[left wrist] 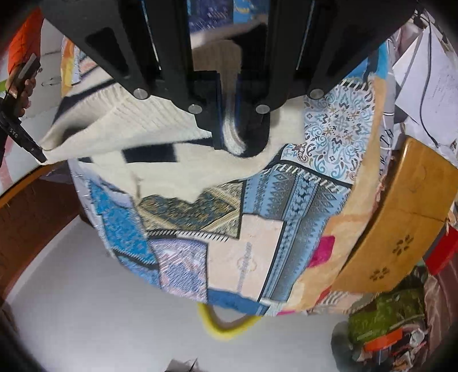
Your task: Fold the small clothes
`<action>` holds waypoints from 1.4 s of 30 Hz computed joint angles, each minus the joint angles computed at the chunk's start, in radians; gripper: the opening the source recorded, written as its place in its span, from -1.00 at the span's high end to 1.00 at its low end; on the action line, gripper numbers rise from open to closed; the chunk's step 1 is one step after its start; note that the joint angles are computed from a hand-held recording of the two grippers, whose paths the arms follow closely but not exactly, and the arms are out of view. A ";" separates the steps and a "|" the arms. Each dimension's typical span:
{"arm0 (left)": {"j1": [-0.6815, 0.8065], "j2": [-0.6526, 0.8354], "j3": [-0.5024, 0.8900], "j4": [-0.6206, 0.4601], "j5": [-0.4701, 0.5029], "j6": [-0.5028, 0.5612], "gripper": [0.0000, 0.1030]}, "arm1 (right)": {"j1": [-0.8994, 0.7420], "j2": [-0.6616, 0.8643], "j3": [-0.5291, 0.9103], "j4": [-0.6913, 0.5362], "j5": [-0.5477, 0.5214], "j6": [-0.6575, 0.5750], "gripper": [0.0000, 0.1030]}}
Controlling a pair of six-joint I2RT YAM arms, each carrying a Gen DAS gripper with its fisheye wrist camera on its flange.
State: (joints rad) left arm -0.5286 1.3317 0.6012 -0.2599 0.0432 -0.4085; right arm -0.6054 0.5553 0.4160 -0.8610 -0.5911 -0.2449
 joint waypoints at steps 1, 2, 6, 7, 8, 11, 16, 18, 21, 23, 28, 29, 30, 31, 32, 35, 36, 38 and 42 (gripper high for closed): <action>0.011 0.040 0.001 0.025 0.008 0.004 0.87 | 0.009 0.023 -0.011 0.030 0.012 0.009 0.77; 0.025 0.086 0.004 0.051 0.022 0.008 0.87 | 0.031 0.066 -0.033 0.091 0.034 0.030 0.77; 0.072 0.229 0.024 0.123 0.089 0.033 0.86 | 0.076 0.202 -0.078 0.246 0.084 0.063 0.77; 0.086 0.253 0.028 0.134 0.107 0.032 0.83 | 0.075 0.232 -0.083 0.272 0.085 0.066 0.76; 0.101 0.273 0.032 0.146 0.129 0.032 0.82 | 0.072 0.262 -0.087 0.296 0.081 0.069 0.75; 0.129 0.294 0.033 0.169 0.173 0.040 0.82 | 0.067 0.298 -0.090 0.331 0.081 0.075 0.69; 0.130 0.278 0.063 0.111 0.179 0.085 0.82 | 0.068 0.257 -0.064 0.305 0.126 0.073 0.65; 0.128 0.240 0.070 0.069 0.182 0.101 0.80 | 0.044 0.253 -0.046 0.282 0.115 0.053 0.44; 0.133 0.192 0.080 0.019 0.191 0.113 0.75 | 0.011 0.180 -0.024 0.214 0.101 0.015 0.08; 0.137 0.163 0.087 -0.013 0.197 0.117 0.74 | -0.004 0.116 -0.004 0.149 0.089 -0.020 -0.02; 0.132 0.098 0.089 -0.069 0.193 0.122 0.63 | 0.014 0.020 0.031 0.027 0.072 -0.054 -0.22; 0.129 0.087 0.087 -0.081 0.180 0.121 0.48 | 0.036 -0.004 0.031 0.012 0.084 -0.047 -0.23; 0.121 0.066 0.080 -0.089 0.135 0.111 0.02 | 0.070 -0.027 0.030 -0.004 0.105 -0.039 -0.24; 0.115 0.033 0.062 -0.082 0.080 0.099 -0.41 | 0.108 -0.047 0.027 -0.013 0.128 -0.024 -0.24; 0.115 -0.008 0.034 -0.059 0.038 0.093 -0.51 | 0.144 -0.062 0.020 -0.017 0.148 -0.007 -0.24; 0.166 -0.066 0.004 -0.059 0.040 0.115 -0.57 | 0.260 -0.101 -0.007 -0.021 0.214 0.049 -0.24; 0.186 -0.068 0.007 -0.075 0.049 0.126 -0.57 | 0.302 -0.106 -0.018 -0.013 0.242 0.071 -0.24; 0.203 -0.079 0.001 -0.083 0.029 0.144 -0.57 | 0.367 -0.106 -0.037 0.006 0.279 0.110 -0.24; 0.196 -0.088 -0.015 -0.089 -0.004 0.168 -0.57 | 0.455 -0.094 -0.069 0.041 0.317 0.182 -0.24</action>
